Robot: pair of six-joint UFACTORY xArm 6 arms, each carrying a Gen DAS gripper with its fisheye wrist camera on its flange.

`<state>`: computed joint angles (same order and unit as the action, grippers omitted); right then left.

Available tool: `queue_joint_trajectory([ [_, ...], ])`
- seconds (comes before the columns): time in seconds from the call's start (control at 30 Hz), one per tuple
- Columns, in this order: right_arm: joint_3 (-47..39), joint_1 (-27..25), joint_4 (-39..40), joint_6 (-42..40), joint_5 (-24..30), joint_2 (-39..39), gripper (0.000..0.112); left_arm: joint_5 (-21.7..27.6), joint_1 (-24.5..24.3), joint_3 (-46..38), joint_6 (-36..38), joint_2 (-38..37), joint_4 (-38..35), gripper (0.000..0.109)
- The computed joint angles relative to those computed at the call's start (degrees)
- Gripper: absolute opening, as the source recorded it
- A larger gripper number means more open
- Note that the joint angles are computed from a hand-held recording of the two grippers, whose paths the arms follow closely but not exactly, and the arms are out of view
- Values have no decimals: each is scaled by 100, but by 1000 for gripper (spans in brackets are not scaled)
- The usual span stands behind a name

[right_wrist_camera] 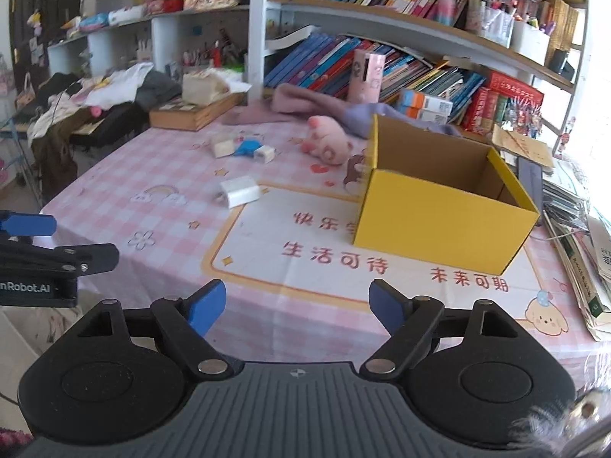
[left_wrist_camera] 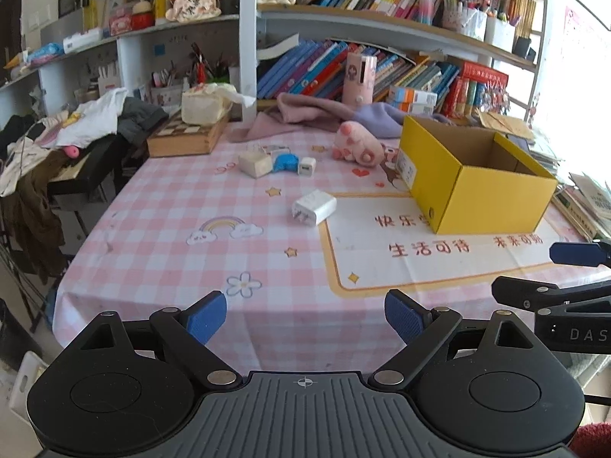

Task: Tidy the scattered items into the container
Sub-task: 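Withdraw both grippers from the yellow box back over the table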

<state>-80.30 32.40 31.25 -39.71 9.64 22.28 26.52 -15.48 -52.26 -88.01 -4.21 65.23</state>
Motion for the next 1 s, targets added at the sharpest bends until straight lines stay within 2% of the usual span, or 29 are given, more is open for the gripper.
queue_joint_trajectory([
  [0.43,-366,35,-3,-122,522,203,82,33,21,112,323,-56,-385,92],
  [0.77,-1017,24,241,-484,1024,646,82,249,70,-34,496,102,-654,92],
  [0.87,-1349,-19,266,-440,1155,902,82,212,114,-204,754,298,-800,92],
  [1.0,-2199,-93,76,-32,1493,1468,82,299,179,-541,1273,577,-1021,92],
])
